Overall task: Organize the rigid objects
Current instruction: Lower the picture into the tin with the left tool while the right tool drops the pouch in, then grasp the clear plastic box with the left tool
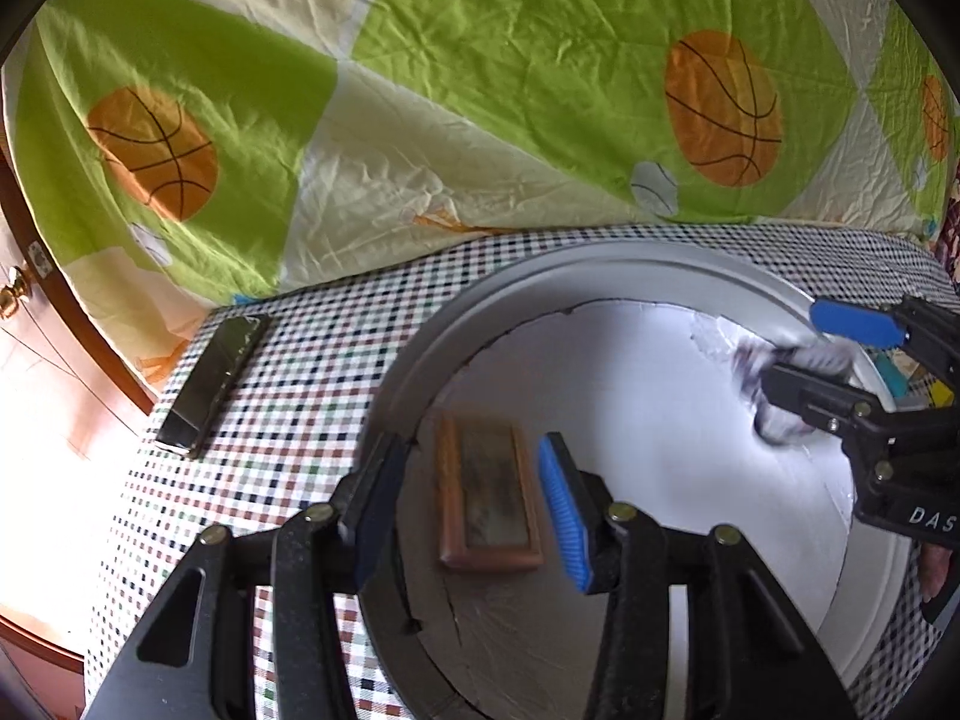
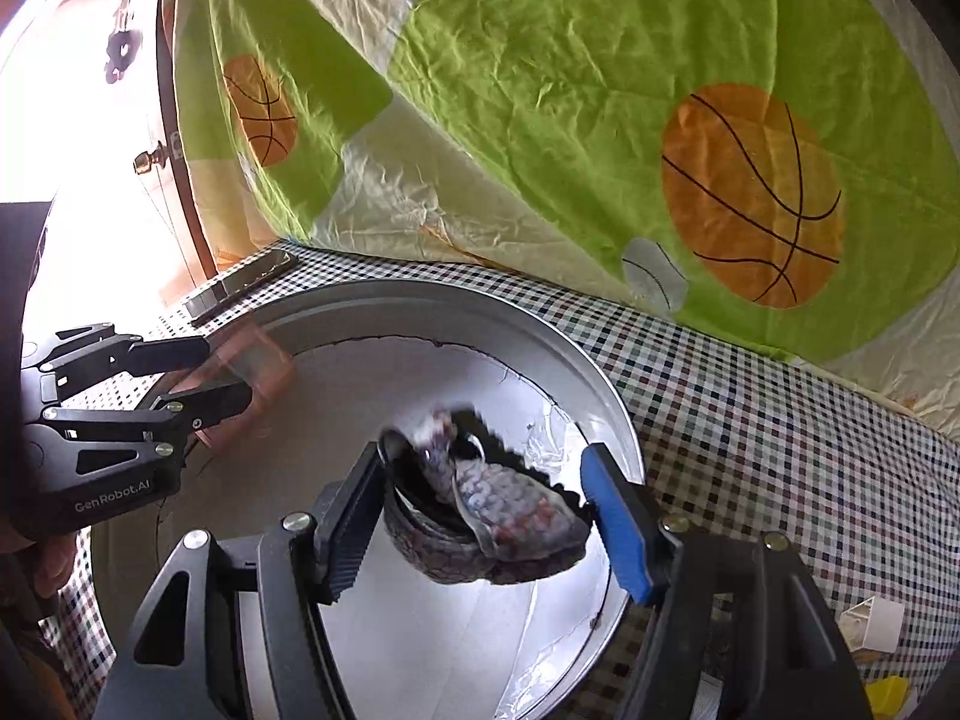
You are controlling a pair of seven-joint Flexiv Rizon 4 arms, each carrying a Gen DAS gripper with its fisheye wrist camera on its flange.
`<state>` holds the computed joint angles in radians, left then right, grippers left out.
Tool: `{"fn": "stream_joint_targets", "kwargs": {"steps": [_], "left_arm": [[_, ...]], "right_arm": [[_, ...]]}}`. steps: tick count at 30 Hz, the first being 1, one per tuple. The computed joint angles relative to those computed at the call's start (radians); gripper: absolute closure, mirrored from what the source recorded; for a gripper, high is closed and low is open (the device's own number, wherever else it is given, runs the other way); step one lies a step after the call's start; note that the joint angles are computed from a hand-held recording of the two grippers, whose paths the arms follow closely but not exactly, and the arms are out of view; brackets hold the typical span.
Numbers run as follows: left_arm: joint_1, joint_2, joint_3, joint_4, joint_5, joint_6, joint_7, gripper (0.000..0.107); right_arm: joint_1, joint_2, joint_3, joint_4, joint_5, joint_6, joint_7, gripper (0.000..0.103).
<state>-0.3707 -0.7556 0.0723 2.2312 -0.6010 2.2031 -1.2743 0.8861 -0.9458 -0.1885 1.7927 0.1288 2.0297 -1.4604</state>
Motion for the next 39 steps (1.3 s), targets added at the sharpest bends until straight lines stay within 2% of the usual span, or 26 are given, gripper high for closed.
{"fn": "stream_joint_targets", "kwargs": {"steps": [2, 6, 8, 10, 12, 16, 21, 25, 30, 36, 39], "left_arm": [[-0.017, -0.001, 0.010, 0.002, -0.015, 0.017, 0.004, 0.051], [0.001, 0.017, -0.016, 0.034, 0.000, 0.062, -0.036, 0.044], [-0.016, 0.023, -0.018, 0.060, -0.012, 0.110, -0.059, 0.041], [-0.018, 0.026, -0.036, 0.094, 0.007, 0.181, -0.101, 0.030], [-0.017, 0.025, -0.057, 0.120, 0.032, 0.240, -0.140, 0.025], [-0.043, 0.014, -0.101, 0.142, 0.064, 0.304, -0.182, 0.024], [-0.121, -0.018, -0.134, 0.117, 0.050, 0.352, -0.179, 0.023], [-0.165, -0.039, -0.160, 0.084, 0.040, 0.358, -0.171, 0.020], [-0.216, -0.072, -0.181, 0.018, 0.022, 0.313, -0.120, 0.020], [-0.250, -0.102, -0.189, -0.051, 0.023, 0.245, -0.085, 0.020], [-0.241, -0.111, -0.198, -0.089, 0.053, 0.185, -0.077, 0.021]], "right_arm": [[0.019, 0.000, -0.020, 0.005, 0.023, 0.011, -0.001, 0.030], [-0.011, 0.037, 0.018, 0.058, 0.022, 0.060, -0.016, 0.029], [-0.004, 0.057, 0.017, 0.095, 0.043, 0.089, -0.039, 0.029], [-0.016, 0.082, 0.032, 0.147, 0.062, 0.130, -0.064, 0.028], [-0.050, 0.106, 0.067, 0.195, 0.070, 0.168, -0.080, 0.025], [-0.117, 0.141, 0.126, 0.299, 0.103, 0.256, -0.102, 0.025], [-0.193, 0.152, 0.179, 0.406, 0.159, 0.392, -0.109, 0.025], [-0.230, 0.134, 0.195, 0.459, 0.223, 0.489, -0.110, 0.024], [-0.324, 0.093, 0.237, 0.505, 0.191, 0.577, -0.061, 0.024], [-0.374, 0.043, 0.245, 0.503, 0.163, 0.621, -0.017, 0.024], [-0.379, 0.028, 0.242, 0.496, 0.152, 0.640, -0.008, 0.024]]}}
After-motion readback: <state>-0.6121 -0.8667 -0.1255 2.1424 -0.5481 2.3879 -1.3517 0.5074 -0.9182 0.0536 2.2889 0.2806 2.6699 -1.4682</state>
